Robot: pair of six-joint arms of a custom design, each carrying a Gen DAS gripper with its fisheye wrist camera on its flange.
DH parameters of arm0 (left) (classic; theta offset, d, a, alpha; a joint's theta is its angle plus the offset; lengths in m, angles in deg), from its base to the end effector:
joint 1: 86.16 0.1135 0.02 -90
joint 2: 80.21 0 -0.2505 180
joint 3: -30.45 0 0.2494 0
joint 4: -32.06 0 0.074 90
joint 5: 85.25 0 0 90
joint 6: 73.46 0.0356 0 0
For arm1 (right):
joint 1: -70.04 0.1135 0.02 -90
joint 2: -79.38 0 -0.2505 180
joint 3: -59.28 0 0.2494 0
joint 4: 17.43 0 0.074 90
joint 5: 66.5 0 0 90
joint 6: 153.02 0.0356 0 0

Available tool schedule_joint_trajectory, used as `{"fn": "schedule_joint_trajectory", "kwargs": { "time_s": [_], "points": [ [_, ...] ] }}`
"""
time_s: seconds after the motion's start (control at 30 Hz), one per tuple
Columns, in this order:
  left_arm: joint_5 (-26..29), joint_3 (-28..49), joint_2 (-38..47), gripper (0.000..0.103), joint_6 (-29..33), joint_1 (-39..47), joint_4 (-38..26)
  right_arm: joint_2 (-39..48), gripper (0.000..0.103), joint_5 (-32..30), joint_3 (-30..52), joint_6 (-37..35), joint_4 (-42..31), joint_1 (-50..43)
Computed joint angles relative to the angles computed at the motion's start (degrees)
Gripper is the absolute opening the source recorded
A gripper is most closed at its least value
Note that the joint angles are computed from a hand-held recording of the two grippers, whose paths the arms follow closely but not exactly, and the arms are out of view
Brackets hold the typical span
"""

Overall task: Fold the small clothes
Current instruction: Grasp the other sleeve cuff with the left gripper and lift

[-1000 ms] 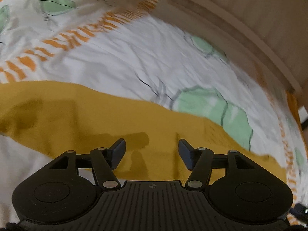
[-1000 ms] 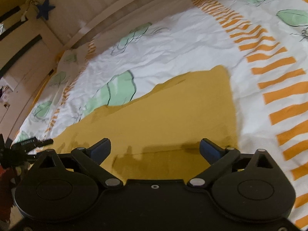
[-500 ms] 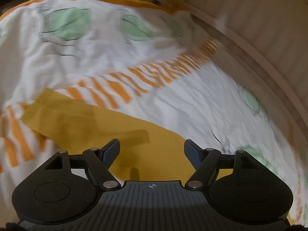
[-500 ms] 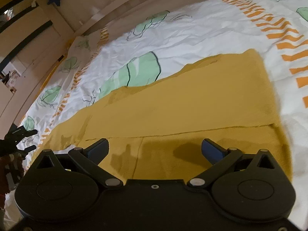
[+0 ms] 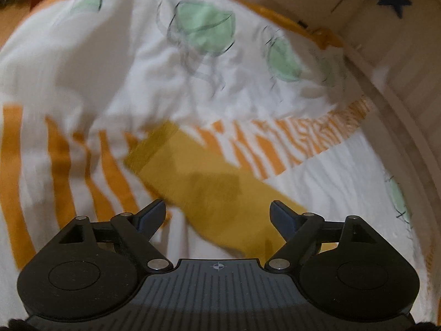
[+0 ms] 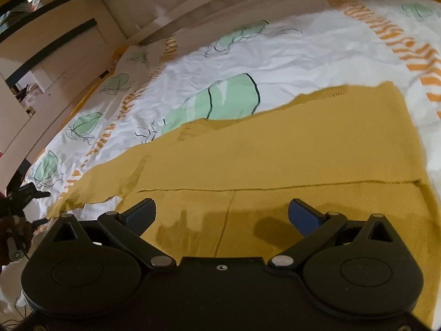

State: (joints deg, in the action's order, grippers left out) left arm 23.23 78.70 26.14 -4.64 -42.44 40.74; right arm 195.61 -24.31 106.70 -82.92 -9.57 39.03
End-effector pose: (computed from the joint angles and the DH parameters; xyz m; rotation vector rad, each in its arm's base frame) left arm 0.2191 0.1939 0.0603 -1.1566 2.0859 -0.2078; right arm 0.2436 -0.1157 0.0201 -0.0396 2.2791 0.6541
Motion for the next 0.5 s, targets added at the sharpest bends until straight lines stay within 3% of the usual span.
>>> {"fn": "schedule_joint_trajectory", "kwargs": {
  "time_s": [0.23,0.5],
  "points": [
    [-0.97,3.50,5.47,0.082,-0.50,-1.44,3.16,0.41,0.103,-0.14,0.62,0.53,-0.83,0.04],
    [2.70,9.79,12.44,0.082,0.31,0.77,4.80,1.51,0.103,-0.16,2.06,2.14,-2.35,-0.02]
  ]
}}
